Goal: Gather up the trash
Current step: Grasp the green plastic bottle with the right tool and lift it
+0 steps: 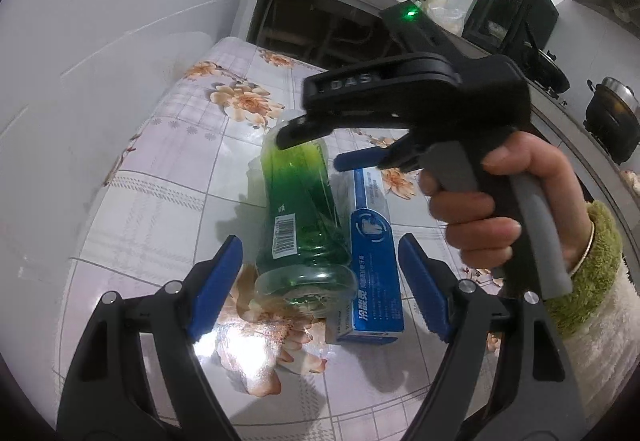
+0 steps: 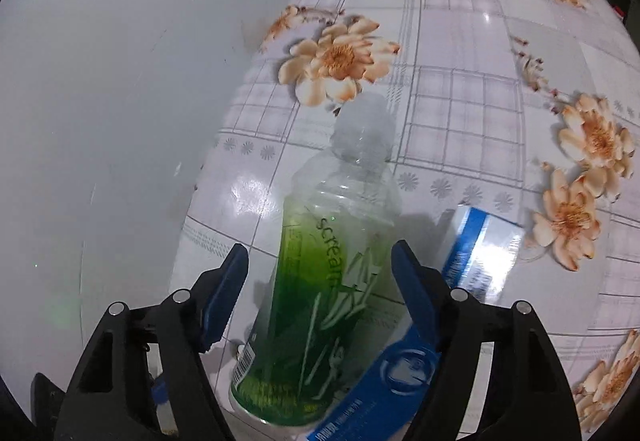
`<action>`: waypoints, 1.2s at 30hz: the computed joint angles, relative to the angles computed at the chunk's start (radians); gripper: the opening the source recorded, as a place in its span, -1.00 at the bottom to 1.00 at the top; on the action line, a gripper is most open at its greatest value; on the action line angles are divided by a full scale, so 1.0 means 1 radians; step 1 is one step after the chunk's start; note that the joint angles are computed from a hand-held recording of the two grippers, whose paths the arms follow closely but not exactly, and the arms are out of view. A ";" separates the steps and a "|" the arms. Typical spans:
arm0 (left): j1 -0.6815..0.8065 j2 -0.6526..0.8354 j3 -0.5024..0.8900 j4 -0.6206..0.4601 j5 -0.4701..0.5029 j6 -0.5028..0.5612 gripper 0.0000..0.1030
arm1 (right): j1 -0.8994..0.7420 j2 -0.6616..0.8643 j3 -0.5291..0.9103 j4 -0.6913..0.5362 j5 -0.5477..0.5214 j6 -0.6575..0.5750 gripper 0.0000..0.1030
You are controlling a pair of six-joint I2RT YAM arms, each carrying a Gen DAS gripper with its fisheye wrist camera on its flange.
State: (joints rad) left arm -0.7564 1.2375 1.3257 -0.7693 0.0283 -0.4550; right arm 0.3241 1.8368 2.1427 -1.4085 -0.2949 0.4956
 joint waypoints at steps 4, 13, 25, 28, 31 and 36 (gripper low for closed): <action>0.001 0.004 -0.008 0.010 0.014 -0.004 0.47 | 0.015 0.042 0.014 -0.005 0.021 0.011 0.40; 0.012 -0.026 -0.027 0.027 0.027 -0.007 0.47 | -0.044 -0.027 -0.205 0.163 -0.167 0.066 0.14; 0.075 -0.035 0.022 -0.008 0.092 -0.024 0.47 | -0.390 -0.384 -0.488 0.218 -0.524 0.008 0.13; 0.011 0.047 0.069 -0.040 0.083 -0.005 0.47 | -0.522 -0.493 -0.519 0.083 -0.516 -0.115 0.13; -0.048 0.128 0.111 -0.048 0.086 0.000 0.47 | -0.597 -0.581 -0.553 -0.033 -0.431 -0.225 0.13; -0.124 0.277 0.237 -0.114 -0.015 0.046 0.47 | -0.659 -0.708 -0.649 -0.136 -0.288 -0.340 0.13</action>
